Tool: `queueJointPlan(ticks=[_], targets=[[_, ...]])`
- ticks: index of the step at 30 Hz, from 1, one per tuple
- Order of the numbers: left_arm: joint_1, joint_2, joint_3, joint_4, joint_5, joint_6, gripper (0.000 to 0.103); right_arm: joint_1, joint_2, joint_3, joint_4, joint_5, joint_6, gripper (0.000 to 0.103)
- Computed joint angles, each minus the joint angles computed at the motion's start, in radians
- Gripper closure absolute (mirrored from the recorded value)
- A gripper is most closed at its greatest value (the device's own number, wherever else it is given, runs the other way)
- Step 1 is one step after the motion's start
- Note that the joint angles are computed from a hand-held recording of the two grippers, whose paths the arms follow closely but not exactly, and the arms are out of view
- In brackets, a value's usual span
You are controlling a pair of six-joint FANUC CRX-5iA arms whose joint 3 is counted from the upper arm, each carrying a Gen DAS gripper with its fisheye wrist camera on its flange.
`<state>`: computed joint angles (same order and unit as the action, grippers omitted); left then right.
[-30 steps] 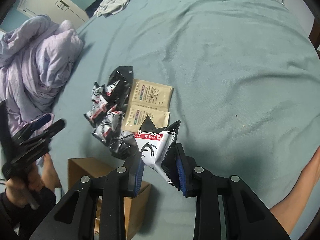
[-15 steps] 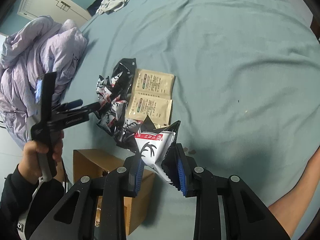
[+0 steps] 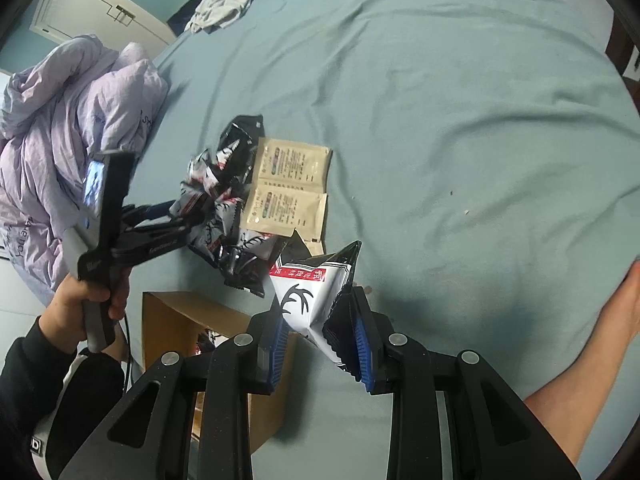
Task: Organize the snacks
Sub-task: 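Grasp a white packet with the left gripper while the right gripper holds its packet, then carry both held packets over the cardboard box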
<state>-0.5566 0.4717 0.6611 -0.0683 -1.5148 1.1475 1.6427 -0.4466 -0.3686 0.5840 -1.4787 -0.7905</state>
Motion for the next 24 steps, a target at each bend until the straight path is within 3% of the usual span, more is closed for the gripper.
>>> queueJointPlan(ticks=[4, 9, 15, 24], targets=[[0.034, -0.112, -0.088, 0.026, 0.071, -0.024, 0.054, 0.029, 0.019, 0.036, 0.033, -0.048, -0.013, 0.076], [0.093, -0.240, -0.177, 0.107, 0.093, -0.063, 0.054, 0.054, 0.066, 0.113, 0.051, -0.116, 0.016, 0.076], [0.155, -0.342, -0.247, 0.216, 0.077, -0.120, 0.054, 0.072, 0.144, 0.232, 0.038, -0.196, 0.074, 0.076], [0.184, -0.488, -0.388, 0.273, 0.053, -0.217, 0.054, 0.057, 0.267, 0.412, 0.019, -0.265, 0.186, 0.076]])
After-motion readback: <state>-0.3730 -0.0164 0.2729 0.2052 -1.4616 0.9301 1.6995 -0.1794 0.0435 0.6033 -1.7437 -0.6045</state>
